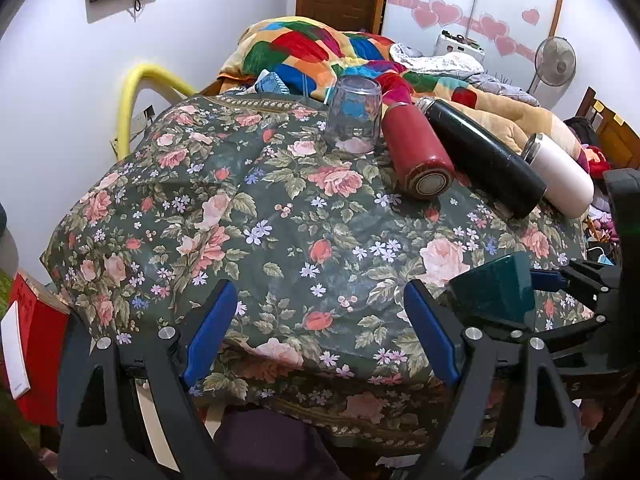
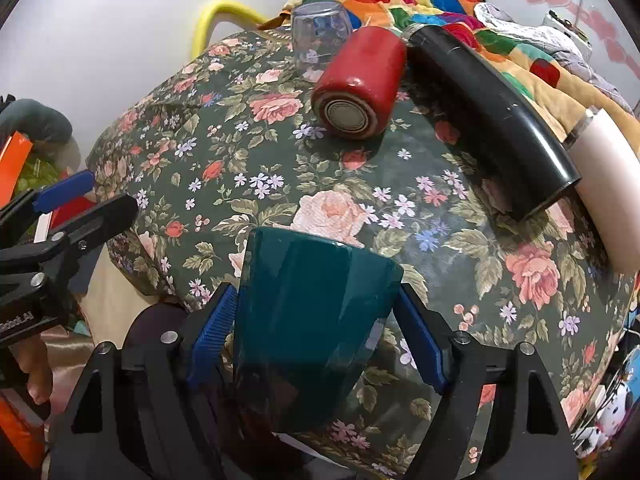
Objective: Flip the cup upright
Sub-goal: 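Grasp the green mug with the right gripper while the left gripper releases it, then rotate the right gripper to turn the green mug rim-up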
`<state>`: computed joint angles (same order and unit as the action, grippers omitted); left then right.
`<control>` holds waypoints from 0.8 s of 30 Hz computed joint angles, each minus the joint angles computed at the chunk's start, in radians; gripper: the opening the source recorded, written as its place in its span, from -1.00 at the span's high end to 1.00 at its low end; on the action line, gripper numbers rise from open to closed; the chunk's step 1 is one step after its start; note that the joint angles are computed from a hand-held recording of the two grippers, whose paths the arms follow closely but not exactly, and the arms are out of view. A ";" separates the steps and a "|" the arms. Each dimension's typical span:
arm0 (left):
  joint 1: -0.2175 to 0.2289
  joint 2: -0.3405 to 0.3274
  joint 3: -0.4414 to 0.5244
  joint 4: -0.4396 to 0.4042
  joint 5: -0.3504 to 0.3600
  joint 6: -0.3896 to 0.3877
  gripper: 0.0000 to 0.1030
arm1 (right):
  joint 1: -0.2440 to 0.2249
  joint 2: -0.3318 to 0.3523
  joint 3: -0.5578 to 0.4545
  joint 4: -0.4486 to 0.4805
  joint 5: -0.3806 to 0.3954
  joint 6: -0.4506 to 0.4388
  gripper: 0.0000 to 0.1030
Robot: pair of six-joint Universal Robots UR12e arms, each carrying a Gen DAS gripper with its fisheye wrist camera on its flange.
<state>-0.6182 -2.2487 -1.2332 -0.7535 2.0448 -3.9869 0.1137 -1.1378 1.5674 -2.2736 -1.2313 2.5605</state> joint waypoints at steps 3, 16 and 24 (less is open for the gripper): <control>-0.003 -0.006 0.010 0.000 0.004 0.010 -0.65 | -0.006 -0.007 0.012 -0.016 0.002 0.003 -0.48; -0.014 -0.031 0.064 0.022 0.034 0.076 -0.65 | -0.026 -0.031 0.055 -0.231 -0.032 0.100 -0.43; -0.016 -0.052 0.104 0.028 0.045 0.104 -0.65 | -0.020 -0.007 0.032 -0.311 -0.077 0.141 -0.42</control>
